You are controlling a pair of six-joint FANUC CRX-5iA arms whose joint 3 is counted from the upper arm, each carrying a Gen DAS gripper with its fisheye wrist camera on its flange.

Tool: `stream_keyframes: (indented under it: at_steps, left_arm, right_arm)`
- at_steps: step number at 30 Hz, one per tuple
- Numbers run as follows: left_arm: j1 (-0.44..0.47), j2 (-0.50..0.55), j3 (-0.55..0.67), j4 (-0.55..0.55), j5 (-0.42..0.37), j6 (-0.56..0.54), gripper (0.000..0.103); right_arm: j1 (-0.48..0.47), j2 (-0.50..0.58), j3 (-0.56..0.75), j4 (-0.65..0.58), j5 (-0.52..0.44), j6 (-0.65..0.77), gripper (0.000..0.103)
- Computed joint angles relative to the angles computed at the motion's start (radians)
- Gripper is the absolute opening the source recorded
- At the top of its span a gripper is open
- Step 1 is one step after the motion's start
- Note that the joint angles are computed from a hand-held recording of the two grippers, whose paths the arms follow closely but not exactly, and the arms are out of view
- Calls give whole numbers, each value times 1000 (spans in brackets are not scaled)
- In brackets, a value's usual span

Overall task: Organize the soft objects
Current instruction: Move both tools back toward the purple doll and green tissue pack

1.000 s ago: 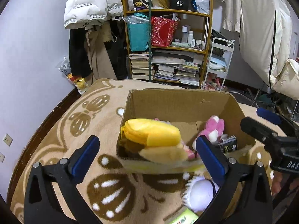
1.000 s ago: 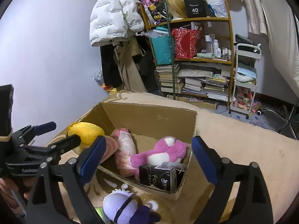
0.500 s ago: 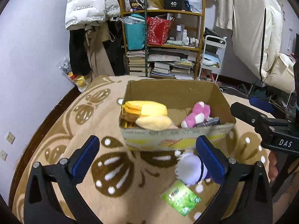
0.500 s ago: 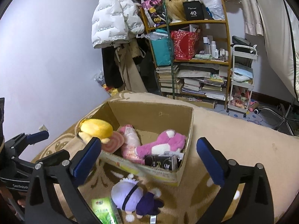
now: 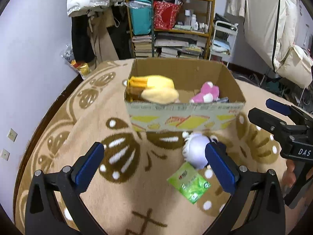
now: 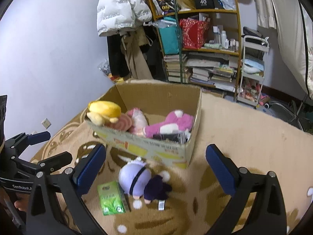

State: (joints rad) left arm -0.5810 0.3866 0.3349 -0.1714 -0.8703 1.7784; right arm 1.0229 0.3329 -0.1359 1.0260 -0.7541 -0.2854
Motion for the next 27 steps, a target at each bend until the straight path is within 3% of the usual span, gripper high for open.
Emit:
stream_keyframes:
  at_steps: [15,22,27]
  left_arm:
    - [28,89,15,121,-48,-60,102]
    - [52,132,-5,255,-55,-126,102]
    - [46,158,2,271,-63,-130,102]
  right_arm:
    - [-21,70,67,-209,109,153,103]
    - [-35,106,116,-337,131,225,103]
    - [-40,135,161,-402,111,285,103]
